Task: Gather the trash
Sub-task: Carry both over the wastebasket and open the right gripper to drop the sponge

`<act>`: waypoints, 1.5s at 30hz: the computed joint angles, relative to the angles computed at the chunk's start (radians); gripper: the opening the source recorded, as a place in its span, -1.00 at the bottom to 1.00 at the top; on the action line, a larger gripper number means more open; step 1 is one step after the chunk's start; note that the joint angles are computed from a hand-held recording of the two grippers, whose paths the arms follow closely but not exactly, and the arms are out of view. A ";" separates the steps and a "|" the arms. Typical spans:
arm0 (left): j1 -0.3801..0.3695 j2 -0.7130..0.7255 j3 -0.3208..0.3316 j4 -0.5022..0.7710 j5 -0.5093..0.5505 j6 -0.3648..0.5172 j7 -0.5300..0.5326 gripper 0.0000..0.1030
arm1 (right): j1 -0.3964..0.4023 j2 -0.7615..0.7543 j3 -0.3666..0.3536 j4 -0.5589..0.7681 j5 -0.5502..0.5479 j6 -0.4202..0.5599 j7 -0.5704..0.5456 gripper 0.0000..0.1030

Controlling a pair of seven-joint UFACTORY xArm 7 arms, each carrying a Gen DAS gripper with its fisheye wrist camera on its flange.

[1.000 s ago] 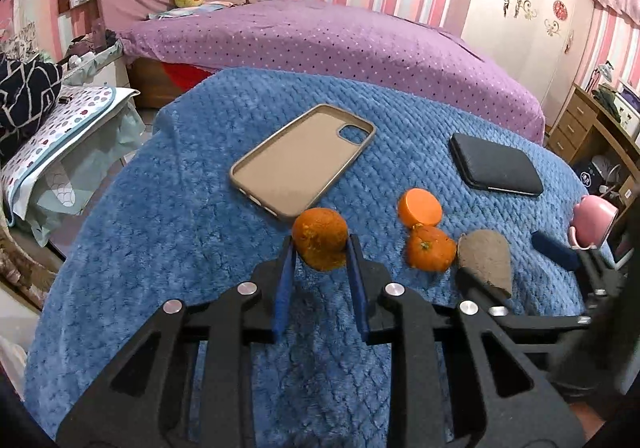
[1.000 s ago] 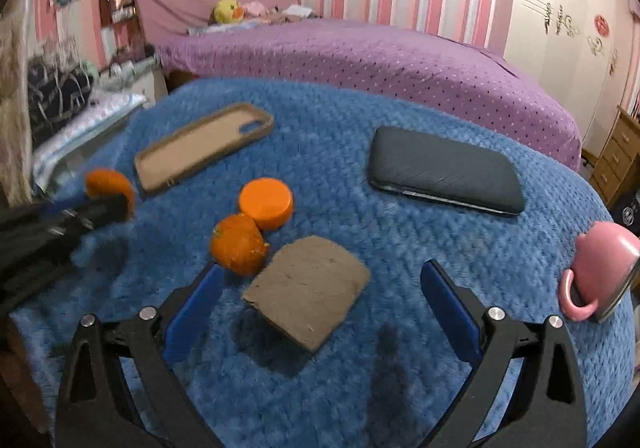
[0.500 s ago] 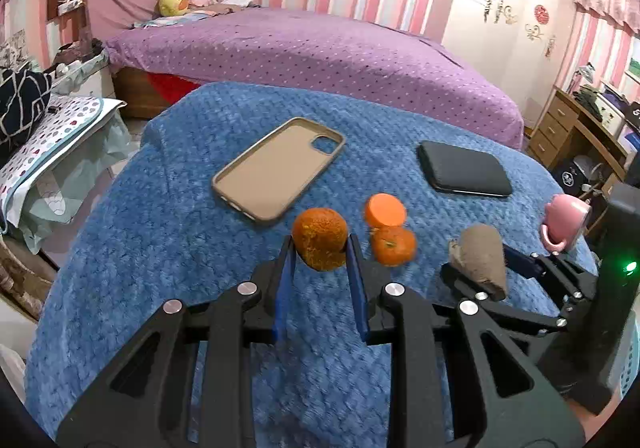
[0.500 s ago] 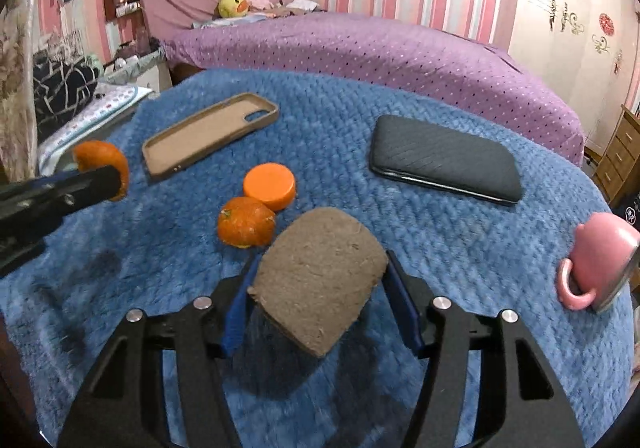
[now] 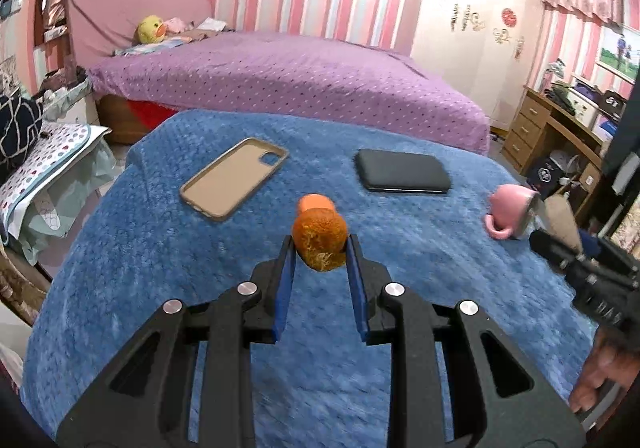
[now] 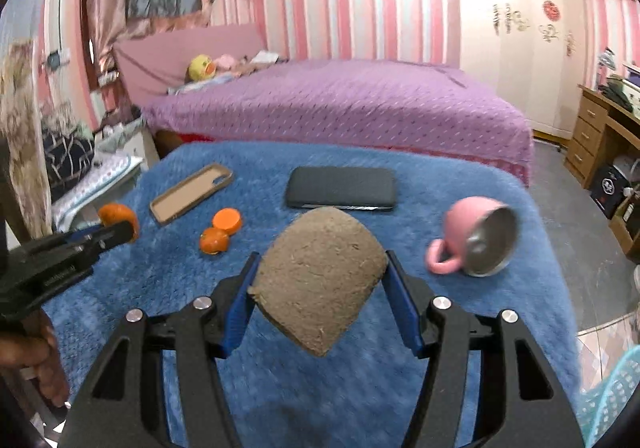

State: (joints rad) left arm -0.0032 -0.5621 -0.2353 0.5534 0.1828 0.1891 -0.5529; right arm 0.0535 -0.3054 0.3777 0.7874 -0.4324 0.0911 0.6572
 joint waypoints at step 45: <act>-0.302 0.806 -0.575 0.884 0.869 0.305 -0.675 -0.52 | -0.293 -0.735 -0.567 -0.341 0.459 0.240 -0.699 0.53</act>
State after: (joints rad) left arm -0.3051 0.2442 -0.8106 1.4370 1.0521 0.4944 -1.2277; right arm -0.2395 -1.0406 -0.1894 0.4459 0.0265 0.3311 -0.0416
